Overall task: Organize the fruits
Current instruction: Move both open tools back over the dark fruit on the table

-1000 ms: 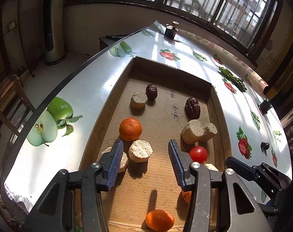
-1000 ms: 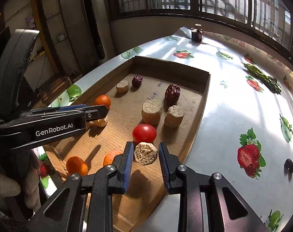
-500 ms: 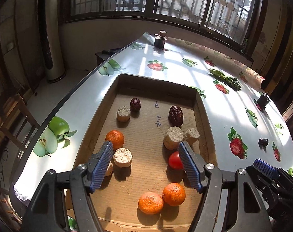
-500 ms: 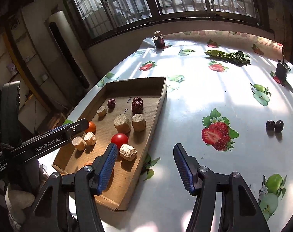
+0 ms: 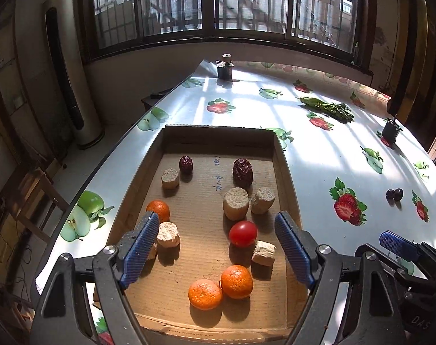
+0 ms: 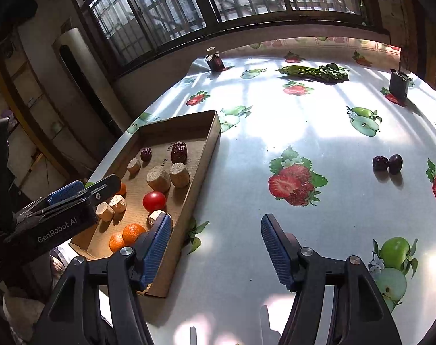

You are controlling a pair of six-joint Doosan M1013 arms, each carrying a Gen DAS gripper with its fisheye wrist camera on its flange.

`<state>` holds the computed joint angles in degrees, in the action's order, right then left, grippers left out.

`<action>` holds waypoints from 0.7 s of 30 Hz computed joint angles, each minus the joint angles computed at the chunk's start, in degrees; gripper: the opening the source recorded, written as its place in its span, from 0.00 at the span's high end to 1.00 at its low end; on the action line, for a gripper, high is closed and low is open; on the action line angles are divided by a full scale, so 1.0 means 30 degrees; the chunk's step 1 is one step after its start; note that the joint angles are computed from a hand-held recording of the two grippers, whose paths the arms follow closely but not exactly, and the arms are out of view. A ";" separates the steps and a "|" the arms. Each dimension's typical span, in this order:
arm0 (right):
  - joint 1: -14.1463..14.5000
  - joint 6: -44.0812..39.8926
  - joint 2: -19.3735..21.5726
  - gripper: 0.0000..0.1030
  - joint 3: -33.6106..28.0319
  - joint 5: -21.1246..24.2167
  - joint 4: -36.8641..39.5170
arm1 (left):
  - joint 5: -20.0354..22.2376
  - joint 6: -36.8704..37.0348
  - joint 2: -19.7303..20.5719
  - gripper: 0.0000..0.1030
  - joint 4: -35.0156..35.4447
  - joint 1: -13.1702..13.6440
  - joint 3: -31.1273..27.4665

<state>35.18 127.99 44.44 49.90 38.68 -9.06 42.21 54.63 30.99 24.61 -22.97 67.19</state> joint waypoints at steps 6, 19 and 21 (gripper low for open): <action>-0.0032 0.0221 -0.0113 0.30 0.0247 -0.0004 -0.0046 | 0.0065 0.0040 0.0017 0.20 0.0019 -0.0035 -0.0027; 0.0022 -0.0229 0.0132 0.29 -0.0079 0.0595 0.0311 | -0.0146 0.0456 0.0002 0.20 -0.0264 -0.0041 0.0093; 0.0029 -0.0234 0.0145 0.28 -0.0091 0.0649 0.0338 | -0.0085 0.0520 0.0010 0.20 -0.0347 -0.0025 0.0074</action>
<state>35.27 127.29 44.88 49.63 40.63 -8.05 41.96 56.18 31.02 23.56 -23.05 67.42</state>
